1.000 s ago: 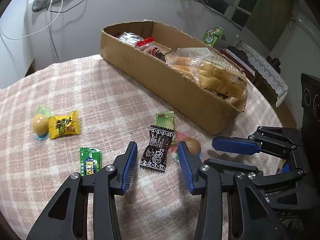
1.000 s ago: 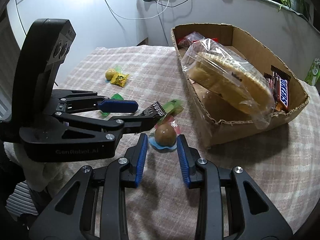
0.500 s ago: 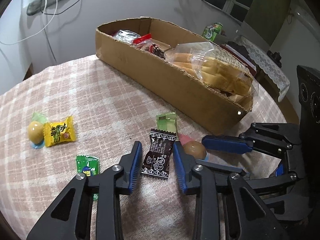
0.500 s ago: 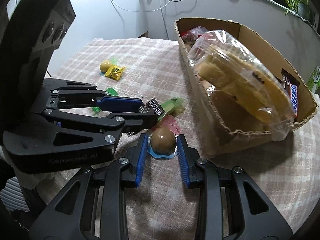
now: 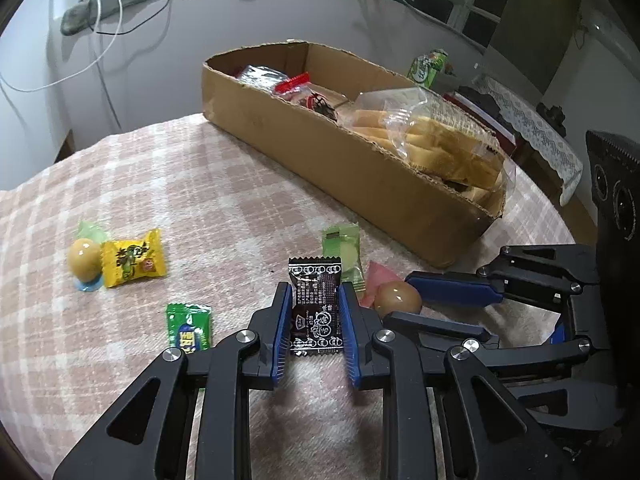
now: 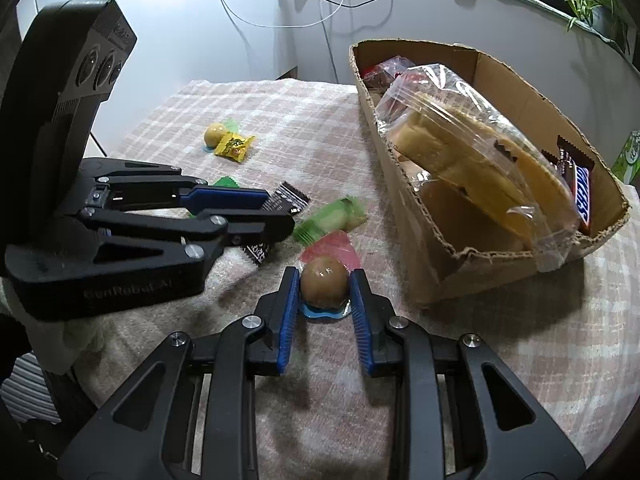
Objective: Organize snacks
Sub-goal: 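Grasp the black candy packet with the left gripper while the right grasps the brown chocolate ball, then carry the black packet and chocolate ball into the box and open both grippers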
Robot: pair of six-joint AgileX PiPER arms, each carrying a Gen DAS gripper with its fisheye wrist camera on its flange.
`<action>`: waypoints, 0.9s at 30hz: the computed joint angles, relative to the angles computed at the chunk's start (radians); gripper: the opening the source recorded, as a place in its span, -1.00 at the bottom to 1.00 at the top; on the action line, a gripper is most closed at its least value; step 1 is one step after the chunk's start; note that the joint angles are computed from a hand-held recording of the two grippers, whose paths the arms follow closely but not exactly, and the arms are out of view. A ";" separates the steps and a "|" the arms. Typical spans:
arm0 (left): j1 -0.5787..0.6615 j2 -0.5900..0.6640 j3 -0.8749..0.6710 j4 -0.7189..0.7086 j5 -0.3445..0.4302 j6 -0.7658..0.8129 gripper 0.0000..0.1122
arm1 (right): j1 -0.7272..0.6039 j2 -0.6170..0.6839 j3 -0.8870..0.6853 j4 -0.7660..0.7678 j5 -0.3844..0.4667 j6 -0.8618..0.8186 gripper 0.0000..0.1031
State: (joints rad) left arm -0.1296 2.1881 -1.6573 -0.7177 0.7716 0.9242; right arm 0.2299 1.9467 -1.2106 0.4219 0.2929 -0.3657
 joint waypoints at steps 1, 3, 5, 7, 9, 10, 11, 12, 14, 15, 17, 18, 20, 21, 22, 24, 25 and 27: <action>0.006 -0.006 0.005 -0.007 0.001 0.005 -0.61 | -0.001 -0.006 0.006 0.005 -0.002 -0.006 -0.48; 0.013 -0.013 0.009 -0.013 0.006 0.010 -0.62 | -0.004 -0.023 0.023 0.011 -0.005 -0.012 -0.48; 0.020 -0.022 0.017 -0.022 0.006 0.016 -0.62 | -0.008 -0.043 0.040 0.031 -0.008 -0.033 -0.48; 0.025 -0.029 0.023 -0.030 0.006 0.018 -0.62 | -0.014 -0.065 0.057 0.058 -0.009 -0.058 -0.48; 0.036 -0.034 0.022 -0.041 0.016 0.021 -0.79 | -0.018 -0.089 0.074 0.081 -0.009 -0.081 -0.48; 0.040 -0.036 0.020 -0.046 0.021 0.021 -0.79 | -0.019 -0.095 0.077 0.084 -0.008 -0.087 -0.48; 0.043 -0.037 0.019 -0.050 0.023 0.023 -0.79 | -0.018 -0.102 0.082 0.083 -0.010 -0.089 -0.48; 0.044 -0.038 0.018 -0.051 0.025 0.023 -0.79 | -0.019 -0.105 0.085 0.077 -0.011 -0.086 -0.48; 0.044 -0.039 0.020 -0.050 0.016 0.021 -0.79 | -0.021 -0.106 0.089 0.084 -0.011 -0.091 -0.48; 0.046 -0.036 0.020 -0.055 0.020 0.029 -0.79 | -0.024 -0.105 0.091 0.096 -0.010 -0.101 -0.48; 0.040 -0.027 0.011 -0.045 0.037 0.021 -0.79 | -0.028 -0.104 0.098 0.117 -0.009 -0.118 -0.48; 0.034 -0.022 0.009 -0.028 0.032 0.005 -0.75 | -0.030 -0.104 0.099 0.123 -0.009 -0.123 -0.48; 0.019 -0.020 0.008 0.020 0.013 -0.039 -0.53 | -0.034 -0.101 0.101 0.135 -0.009 -0.134 -0.48; 0.017 -0.018 0.008 0.024 0.015 -0.039 -0.48 | -0.036 -0.100 0.101 0.137 -0.009 -0.137 -0.48; 0.011 -0.018 0.010 0.039 0.009 -0.045 -0.48 | -0.038 -0.100 0.101 0.137 -0.010 -0.139 -0.48; 0.004 -0.015 0.009 0.055 0.010 -0.051 -0.48 | -0.043 -0.100 0.100 0.141 -0.010 -0.142 -0.48; 0.000 -0.013 0.009 0.066 0.009 -0.058 -0.48 | -0.045 -0.101 0.101 0.146 -0.010 -0.148 -0.48; -0.007 -0.022 0.029 0.072 -0.015 -0.049 -0.48 | -0.050 -0.104 0.103 0.147 -0.009 -0.149 -0.48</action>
State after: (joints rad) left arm -0.1368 2.1661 -1.6284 -0.6454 0.7570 0.8750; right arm 0.1798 1.8429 -1.1079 0.5687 0.2835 -0.5144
